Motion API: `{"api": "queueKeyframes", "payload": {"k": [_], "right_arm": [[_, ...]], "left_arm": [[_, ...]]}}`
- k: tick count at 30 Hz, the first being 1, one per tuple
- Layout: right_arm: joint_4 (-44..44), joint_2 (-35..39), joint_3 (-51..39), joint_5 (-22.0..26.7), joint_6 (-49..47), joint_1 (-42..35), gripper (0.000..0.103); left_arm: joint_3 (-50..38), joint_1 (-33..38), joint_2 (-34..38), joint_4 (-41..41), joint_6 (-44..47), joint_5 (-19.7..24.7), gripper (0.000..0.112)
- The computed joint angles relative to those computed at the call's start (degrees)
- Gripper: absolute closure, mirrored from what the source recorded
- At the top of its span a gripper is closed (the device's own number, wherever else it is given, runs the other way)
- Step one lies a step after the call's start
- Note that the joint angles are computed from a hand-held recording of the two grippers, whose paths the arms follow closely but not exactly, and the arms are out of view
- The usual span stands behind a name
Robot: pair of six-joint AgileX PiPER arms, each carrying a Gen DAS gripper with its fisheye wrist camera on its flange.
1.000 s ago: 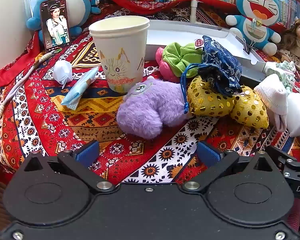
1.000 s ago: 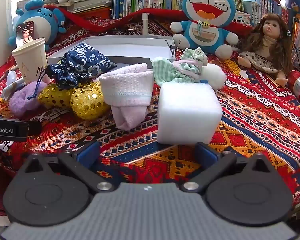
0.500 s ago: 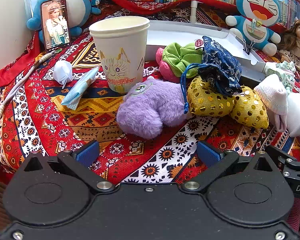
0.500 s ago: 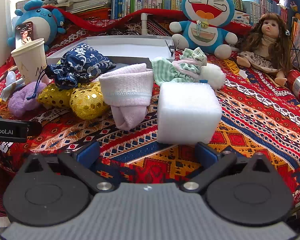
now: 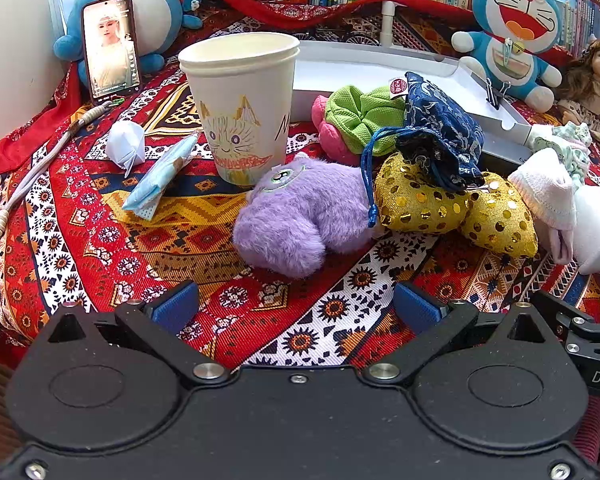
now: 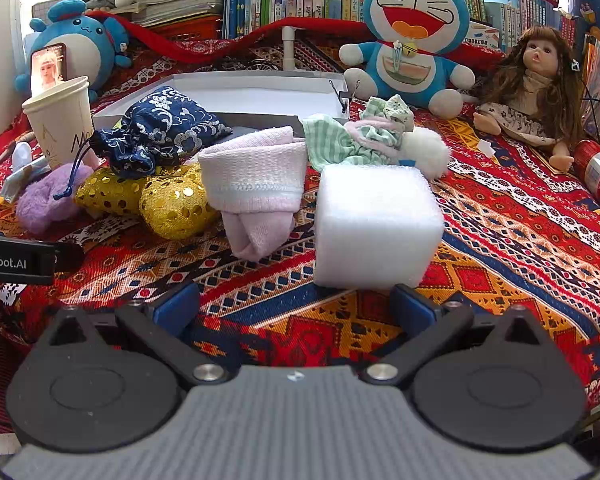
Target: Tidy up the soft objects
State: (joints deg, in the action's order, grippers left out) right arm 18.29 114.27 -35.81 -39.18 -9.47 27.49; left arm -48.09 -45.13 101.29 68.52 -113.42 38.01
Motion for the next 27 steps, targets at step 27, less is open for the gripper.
{"api": "queueKeyframes", "payload": {"k": [27], "right_arm": [[-11.1,1.4,2.0,-6.0,3.4,-4.0,0.0]], "left_arm": [[2.4,1.3,-1.8,2.5,0.0,-2.3,0.009]]}}
